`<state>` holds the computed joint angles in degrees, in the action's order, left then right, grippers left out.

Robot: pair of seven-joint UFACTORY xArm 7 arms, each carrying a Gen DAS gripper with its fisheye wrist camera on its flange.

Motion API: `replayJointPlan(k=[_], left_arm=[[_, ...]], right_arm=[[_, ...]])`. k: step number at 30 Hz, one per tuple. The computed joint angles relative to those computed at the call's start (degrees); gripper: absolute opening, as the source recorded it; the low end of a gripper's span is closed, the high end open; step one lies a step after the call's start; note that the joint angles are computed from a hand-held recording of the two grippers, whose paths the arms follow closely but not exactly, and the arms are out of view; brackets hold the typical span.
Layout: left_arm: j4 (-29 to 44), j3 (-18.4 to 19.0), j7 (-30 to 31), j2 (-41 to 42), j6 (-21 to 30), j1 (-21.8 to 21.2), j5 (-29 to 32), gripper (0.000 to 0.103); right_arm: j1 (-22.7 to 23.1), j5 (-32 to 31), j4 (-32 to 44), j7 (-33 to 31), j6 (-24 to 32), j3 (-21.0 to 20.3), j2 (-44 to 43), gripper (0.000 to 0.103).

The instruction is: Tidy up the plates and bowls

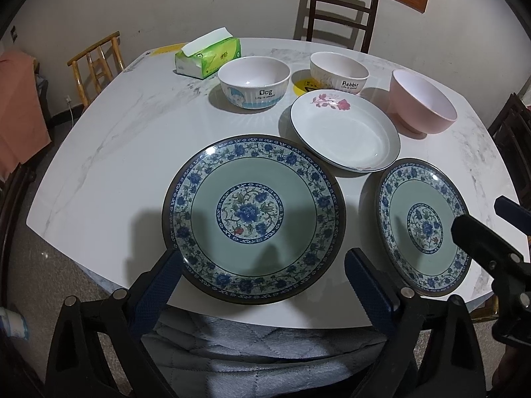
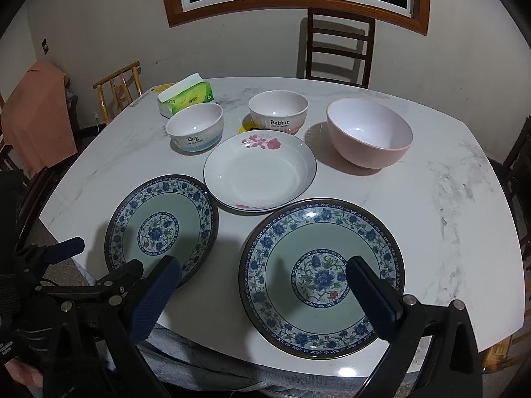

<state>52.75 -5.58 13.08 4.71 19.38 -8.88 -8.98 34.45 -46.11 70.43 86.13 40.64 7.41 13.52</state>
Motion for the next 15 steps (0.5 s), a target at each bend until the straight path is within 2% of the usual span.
replayJointPlan(k=[6,9,13,14,15], left_arm=[[0.8,0.1,0.2,1.0,0.7,0.4,-0.3,0.087],[1.1,0.1,0.9,1.4,0.9,0.7,-0.7,0.083],[2.0,0.0,2.6,2.1,2.0,1.5,-2.5,0.069],[2.3,0.1,3.1,2.3,2.3,1.7,-3.0,0.068],[2.5,0.1,3.4,2.6,2.4,2.0,-3.3,0.066]], right_arm=[[0.0,-0.7,0.3,-0.5,-2.1,-0.1,0.7,0.099],[-0.5,0.2,0.3,-2.0,-4.9,-0.3,1.2,0.091],[-1.1,2.0,0.1,-4.5,-9.6,-0.9,2.1,0.08],[-1.2,2.4,0.2,-5.3,-10.7,-1.0,2.4,0.073],[-1.3,3.0,0.2,-6.2,-11.9,-1.2,2.6,0.07]])
